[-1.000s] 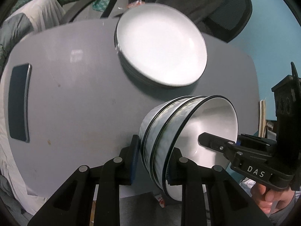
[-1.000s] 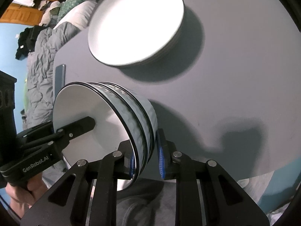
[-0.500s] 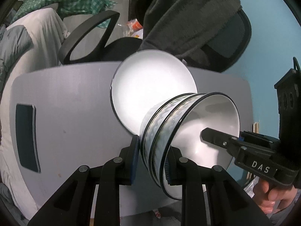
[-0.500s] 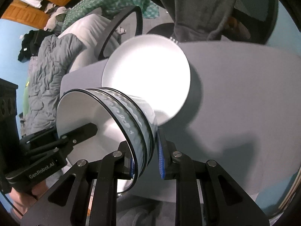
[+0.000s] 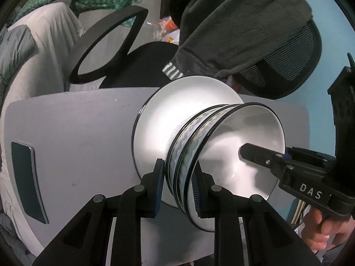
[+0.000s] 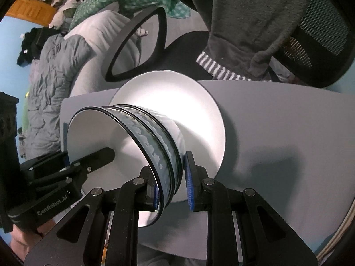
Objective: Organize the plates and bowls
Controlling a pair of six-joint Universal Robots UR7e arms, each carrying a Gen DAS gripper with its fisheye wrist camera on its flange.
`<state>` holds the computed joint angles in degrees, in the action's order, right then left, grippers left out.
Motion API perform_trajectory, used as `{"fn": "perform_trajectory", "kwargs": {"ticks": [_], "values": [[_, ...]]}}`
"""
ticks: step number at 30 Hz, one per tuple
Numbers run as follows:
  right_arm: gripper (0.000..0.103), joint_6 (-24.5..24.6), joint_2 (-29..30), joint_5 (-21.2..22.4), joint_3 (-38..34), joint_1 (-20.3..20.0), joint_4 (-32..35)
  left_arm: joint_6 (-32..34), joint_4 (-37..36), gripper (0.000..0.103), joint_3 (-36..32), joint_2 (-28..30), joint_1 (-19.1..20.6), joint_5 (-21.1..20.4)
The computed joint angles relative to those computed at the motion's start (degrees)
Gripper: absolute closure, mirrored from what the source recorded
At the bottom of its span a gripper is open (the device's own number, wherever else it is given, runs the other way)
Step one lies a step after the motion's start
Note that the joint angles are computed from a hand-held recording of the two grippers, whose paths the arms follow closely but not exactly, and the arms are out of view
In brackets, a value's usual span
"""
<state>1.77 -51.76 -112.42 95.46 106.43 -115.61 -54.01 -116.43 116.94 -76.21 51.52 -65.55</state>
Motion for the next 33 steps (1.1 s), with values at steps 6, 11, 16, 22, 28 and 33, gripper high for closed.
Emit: {"fn": "perform_trajectory", "kwargs": {"ticks": [6, 11, 16, 22, 28, 33], "values": [[0.085, -0.15, 1.58, 0.28, -2.32, -0.79, 2.03, -0.45, 0.82, 0.08, -1.42, 1.24, 0.35, 0.39], [0.085, -0.42, 2.37, 0.01, -3.59, -0.65, 3.65, 0.12, 1.52, 0.08, -1.78, 1.47, 0.43, 0.51], [0.082, -1.49, 2.86, -0.79, -3.97, -0.2, 3.99, -0.3, 0.08, 0.079, -0.77, 0.67, 0.28, 1.31], [0.068, -4.71, 2.5, -5.11, -2.15, 1.49, -0.72, -2.34, 2.18, 0.061, -0.24, -0.94, -2.03, 6.47], [0.056, -7.95, 0.65, -8.48, 0.21, 3.31, -7.84, -5.28, 3.98, 0.058, 0.68, -4.1, -4.93, 9.85], [0.046, -10.38, -1.12, -10.72, 2.35, 5.03, -13.51, -8.66, 6.55, 0.047, 1.72, -8.13, -9.87, 15.01]]}}
